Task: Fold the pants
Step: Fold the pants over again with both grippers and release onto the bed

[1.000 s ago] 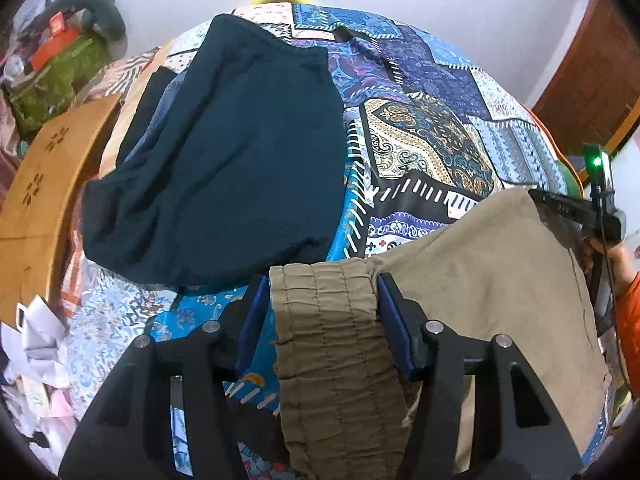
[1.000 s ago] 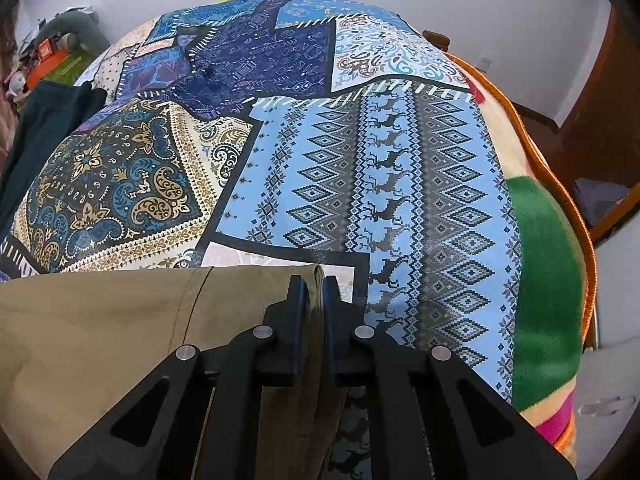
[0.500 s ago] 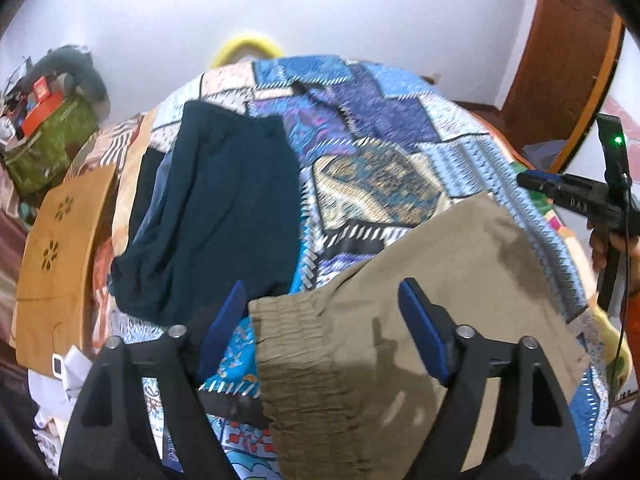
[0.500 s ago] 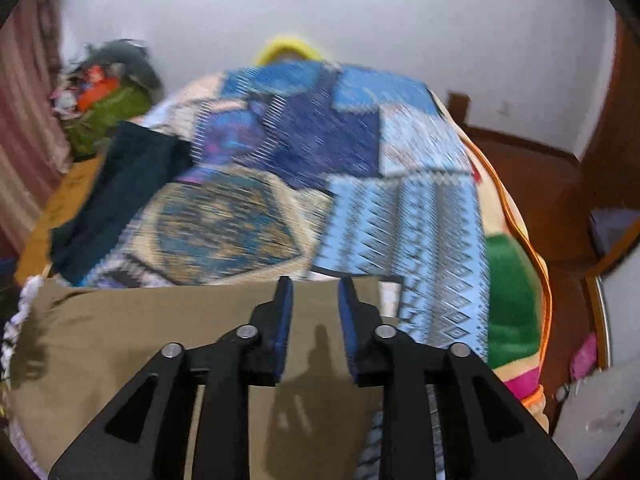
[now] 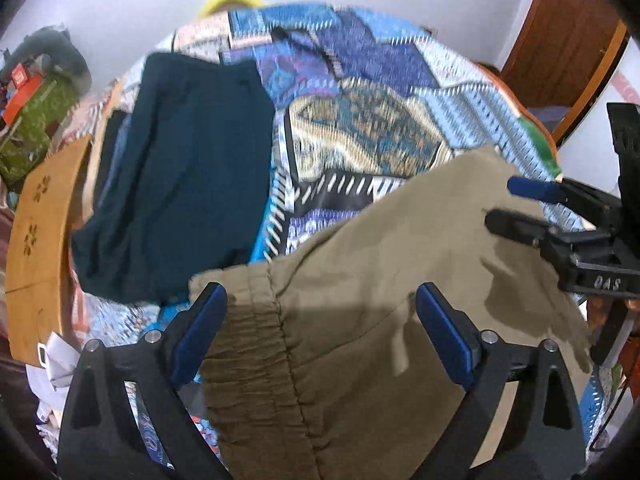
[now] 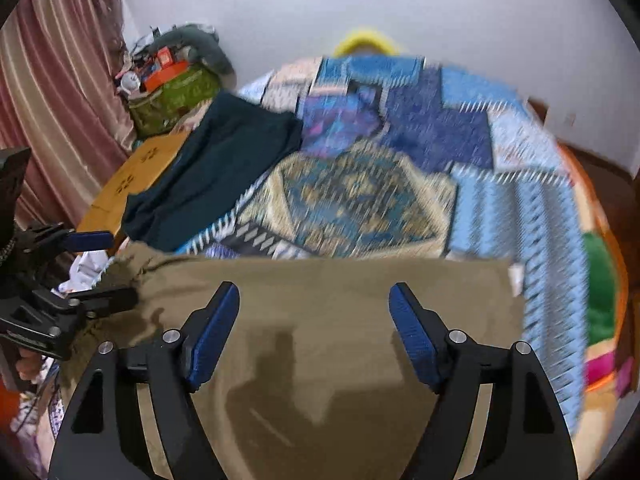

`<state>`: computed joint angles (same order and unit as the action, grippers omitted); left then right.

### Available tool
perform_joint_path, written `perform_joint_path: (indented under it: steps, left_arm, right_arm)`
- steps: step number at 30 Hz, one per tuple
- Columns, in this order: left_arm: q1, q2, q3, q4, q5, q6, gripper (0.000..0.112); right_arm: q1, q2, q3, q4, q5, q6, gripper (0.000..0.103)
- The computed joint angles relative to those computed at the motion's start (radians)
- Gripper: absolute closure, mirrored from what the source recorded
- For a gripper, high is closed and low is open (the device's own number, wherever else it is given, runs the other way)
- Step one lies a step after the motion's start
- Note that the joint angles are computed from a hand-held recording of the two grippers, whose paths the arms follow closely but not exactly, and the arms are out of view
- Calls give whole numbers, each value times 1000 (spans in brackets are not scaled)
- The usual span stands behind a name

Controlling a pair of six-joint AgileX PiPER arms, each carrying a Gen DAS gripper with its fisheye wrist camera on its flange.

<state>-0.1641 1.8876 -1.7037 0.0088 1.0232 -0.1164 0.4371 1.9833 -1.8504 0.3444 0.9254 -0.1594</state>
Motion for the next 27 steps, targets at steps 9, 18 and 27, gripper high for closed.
perform_joint_path:
  steps: [9,18,27]
  left_arm:
    - [-44,-35,139,89,-63,22,11]
    - [-26,-158,293,89,-122,-26,11]
    - [8,-286,425,47,-130,-67,11]
  right_arm:
    - [20,37,55,24,124,-67,27]
    - [-17,-156,316,9,56,-112,26]
    - [-50,-317,501,-14,3,-82,26]
